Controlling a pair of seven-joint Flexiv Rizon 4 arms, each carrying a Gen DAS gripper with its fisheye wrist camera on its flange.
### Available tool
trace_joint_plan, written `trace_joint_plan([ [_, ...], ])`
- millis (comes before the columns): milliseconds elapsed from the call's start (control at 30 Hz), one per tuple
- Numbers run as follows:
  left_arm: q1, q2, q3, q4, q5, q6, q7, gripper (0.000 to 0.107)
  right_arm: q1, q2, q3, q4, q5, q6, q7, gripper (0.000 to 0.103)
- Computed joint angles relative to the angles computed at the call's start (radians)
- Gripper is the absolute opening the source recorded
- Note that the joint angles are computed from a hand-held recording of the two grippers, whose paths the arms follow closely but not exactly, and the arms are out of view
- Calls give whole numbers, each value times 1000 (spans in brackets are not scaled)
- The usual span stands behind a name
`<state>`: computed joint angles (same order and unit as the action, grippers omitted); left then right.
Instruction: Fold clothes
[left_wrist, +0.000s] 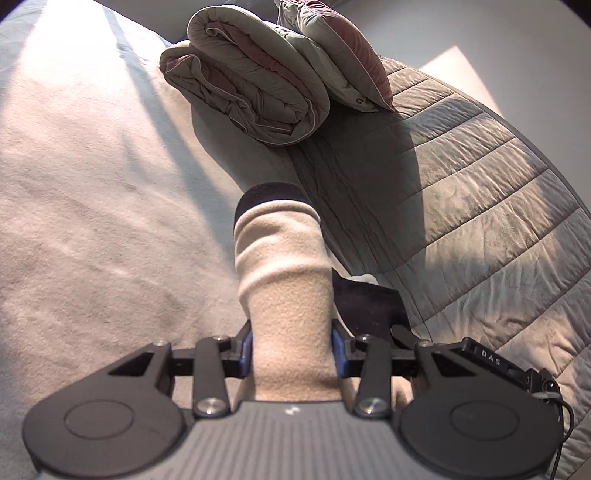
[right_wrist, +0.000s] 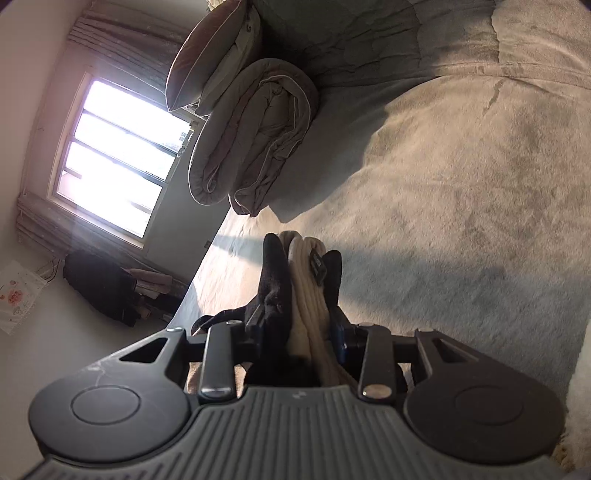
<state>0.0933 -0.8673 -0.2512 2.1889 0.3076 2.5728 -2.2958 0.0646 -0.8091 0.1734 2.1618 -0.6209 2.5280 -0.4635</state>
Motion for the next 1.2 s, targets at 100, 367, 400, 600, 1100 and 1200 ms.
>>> trace_joint_plan([
  [100, -25, -37, -3, -79, -21, -42, 23, 41, -18, -47, -14, -69, -10, -22, 22, 38],
  [367, -97, -137, 40, -147, -125, -36, 112, 50, 37, -114, -47, -141, 89, -106, -42, 42],
  [400, -95, -132, 42, -140, -130, -30, 119, 52, 44, -118, -46, -141, 109, -106, -58, 46],
  [600, -214, -59, 138, -77, -308, 115, 280, 51, 221, -62, -131, -103, 423, -14, -327, 47],
  [1100, -249, -156, 113, -245, -440, -36, 563, 25, 355, -208, -176, -296, 599, -87, -792, 0],
  [1200, -255, -150, 112, -243, -452, -45, 566, 25, 340, -209, -161, -300, 595, -92, -798, 0],
])
